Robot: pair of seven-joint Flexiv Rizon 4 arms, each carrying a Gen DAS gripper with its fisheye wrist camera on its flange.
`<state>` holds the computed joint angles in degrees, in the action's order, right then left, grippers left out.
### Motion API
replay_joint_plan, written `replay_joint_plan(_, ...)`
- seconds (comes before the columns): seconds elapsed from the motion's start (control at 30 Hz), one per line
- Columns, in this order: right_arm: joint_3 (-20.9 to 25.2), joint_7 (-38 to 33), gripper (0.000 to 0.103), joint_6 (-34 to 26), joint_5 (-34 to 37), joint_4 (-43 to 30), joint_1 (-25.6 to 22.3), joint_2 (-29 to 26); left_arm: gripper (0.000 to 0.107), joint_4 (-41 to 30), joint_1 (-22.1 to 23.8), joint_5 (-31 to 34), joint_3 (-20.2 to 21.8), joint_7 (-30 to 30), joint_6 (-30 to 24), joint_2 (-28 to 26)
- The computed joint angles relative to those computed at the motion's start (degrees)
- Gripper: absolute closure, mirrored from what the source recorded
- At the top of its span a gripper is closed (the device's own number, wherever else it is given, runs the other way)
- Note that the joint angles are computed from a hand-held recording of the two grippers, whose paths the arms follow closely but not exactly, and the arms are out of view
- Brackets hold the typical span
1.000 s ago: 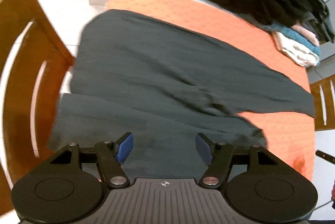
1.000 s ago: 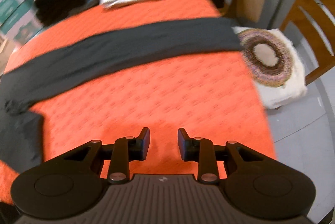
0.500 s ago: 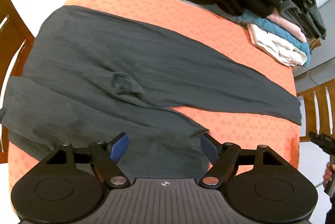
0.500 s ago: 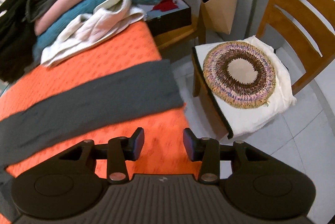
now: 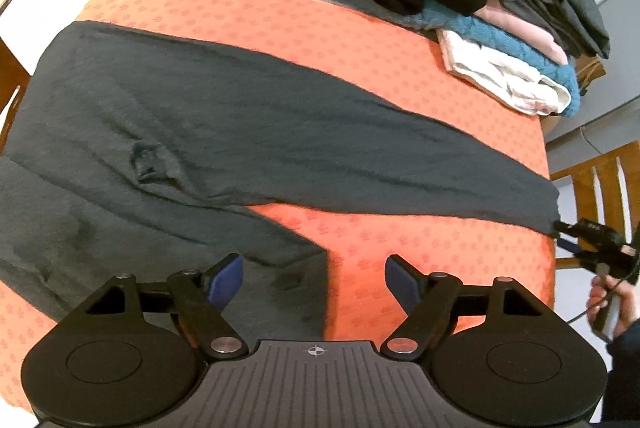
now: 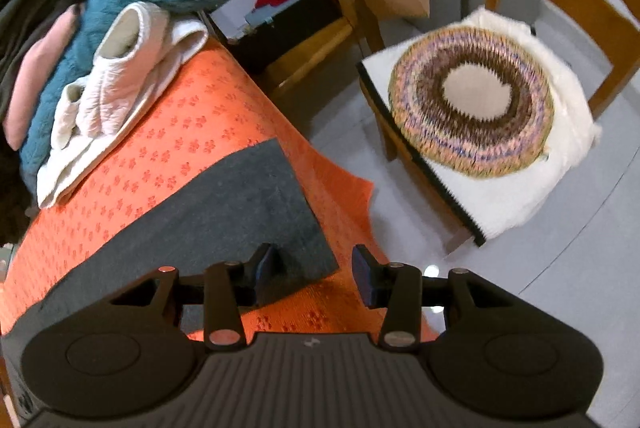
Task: Fold clothes
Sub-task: 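Grasp the trouser leg end with the right gripper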
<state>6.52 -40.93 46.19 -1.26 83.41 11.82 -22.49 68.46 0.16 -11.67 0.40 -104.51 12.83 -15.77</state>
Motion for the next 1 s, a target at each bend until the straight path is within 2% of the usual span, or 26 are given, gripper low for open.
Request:
replay_joint_plan(0.07,0.2,0.5,0.056,1.3,1.1,0.3,-0.2,-0.2,0.026,-0.4,-0.1,-0.3,-0.2,-0.3,0.0,-0.4)
replay_joint_plan(0.1,0.3,0.7,0.063,2.2,1.6,0.5,-0.3,-0.2,0.026,-0.5,-0.1,-0.4,-0.3,-0.4,0.1,-0.6)
replay_joint_plan(0.17,0.1,1.0,0.072,2.6,0.8,0.6,0.1,-0.2,0.025,-0.6,-0.2,-0.8,-0.4,-0.8,0.3,-0.8)
replay_joint_plan(0.2,-0.1,1.0,0.086,2.5,0.0,0.5,0.4,-0.2,0.025,-0.4,-0.2,-1.1,-0.4,-0.8,0.5,-0.7)
replay_joint_plan(0.27,-0.3,0.8,0.094,2.3,-1.6,0.2,1.0,-0.1,0.025,0.2,-0.1,-1.7,-0.4,-1.1,1.0,-0.6)
replay_joint_plan(0.37,-0.6,-0.2,0.094,1.9,-4.9,-0.7,2.4,0.1,0.025,1.3,0.3,-2.9,-0.3,-1.2,2.2,-0.1)
replay_joint_plan(0.63,0.5,-8.2,0.094,-2.0,-10.8,-7.4,7.2,-1.8,0.025,6.5,2.2,-8.7,-0.2,1.2,7.7,1.7)
replay_joint_plan(0.83,1.4,-12.7,0.094,-5.7,-11.9,-16.7,12.8,-7.0,0.025,9.5,4.3,-13.1,-0.1,6.6,9.5,2.5)
replay_joint_plan(1.0,2.1,-15.4,0.094,-10.6,-10.9,-27.6,17.9,-12.7,0.025,9.3,5.8,-11.8,0.9,10.4,8.6,2.7)
